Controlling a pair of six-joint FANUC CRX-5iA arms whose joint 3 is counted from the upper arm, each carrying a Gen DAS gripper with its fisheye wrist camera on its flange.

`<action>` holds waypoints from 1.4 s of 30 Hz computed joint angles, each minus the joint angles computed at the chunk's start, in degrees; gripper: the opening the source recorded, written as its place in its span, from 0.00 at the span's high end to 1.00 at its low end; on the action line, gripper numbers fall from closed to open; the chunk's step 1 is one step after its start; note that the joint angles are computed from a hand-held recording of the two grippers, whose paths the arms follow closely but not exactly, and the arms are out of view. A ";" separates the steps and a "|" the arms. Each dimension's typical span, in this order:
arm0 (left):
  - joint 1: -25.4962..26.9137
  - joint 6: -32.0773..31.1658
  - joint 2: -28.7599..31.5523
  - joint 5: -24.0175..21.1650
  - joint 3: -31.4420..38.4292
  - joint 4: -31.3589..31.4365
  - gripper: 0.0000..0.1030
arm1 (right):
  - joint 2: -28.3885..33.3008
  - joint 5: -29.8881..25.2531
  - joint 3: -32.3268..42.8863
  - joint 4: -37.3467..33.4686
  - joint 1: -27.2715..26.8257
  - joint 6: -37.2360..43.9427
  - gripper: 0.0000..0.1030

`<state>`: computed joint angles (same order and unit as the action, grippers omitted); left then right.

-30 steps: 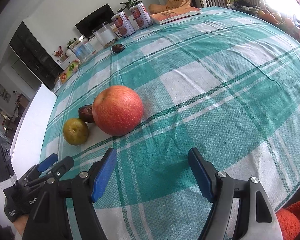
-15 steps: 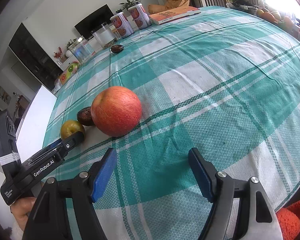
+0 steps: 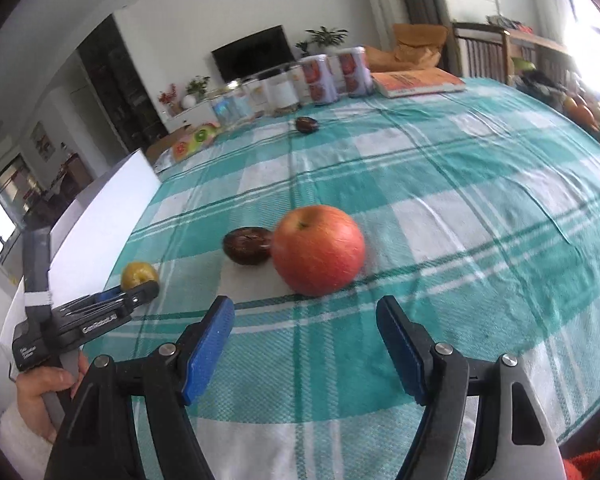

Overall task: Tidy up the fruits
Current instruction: 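Grasp the yellow-green pear-like fruit with the left gripper, then grasp the dark round fruit with the right gripper while the left holds the yellow fruit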

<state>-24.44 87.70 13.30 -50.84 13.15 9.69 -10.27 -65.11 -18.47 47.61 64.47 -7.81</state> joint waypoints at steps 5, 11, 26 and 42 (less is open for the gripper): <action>0.74 -0.83 -1.71 1.30 -2.84 2.39 0.50 | 4.68 6.46 5.82 -3.32 -3.84 18.43 0.31; 2.33 -1.95 -3.94 1.61 -5.99 5.06 0.50 | 15.05 1.78 19.76 -13.61 -8.16 41.38 0.46; 2.87 -4.01 -4.71 2.12 -8.37 7.58 0.51 | 27.03 -18.05 32.00 -11.84 -8.18 53.77 0.72; 0.38 -1.32 -5.23 3.85 -7.56 0.23 0.46 | -5.81 17.96 -1.98 -25.46 -7.29 10.91 0.48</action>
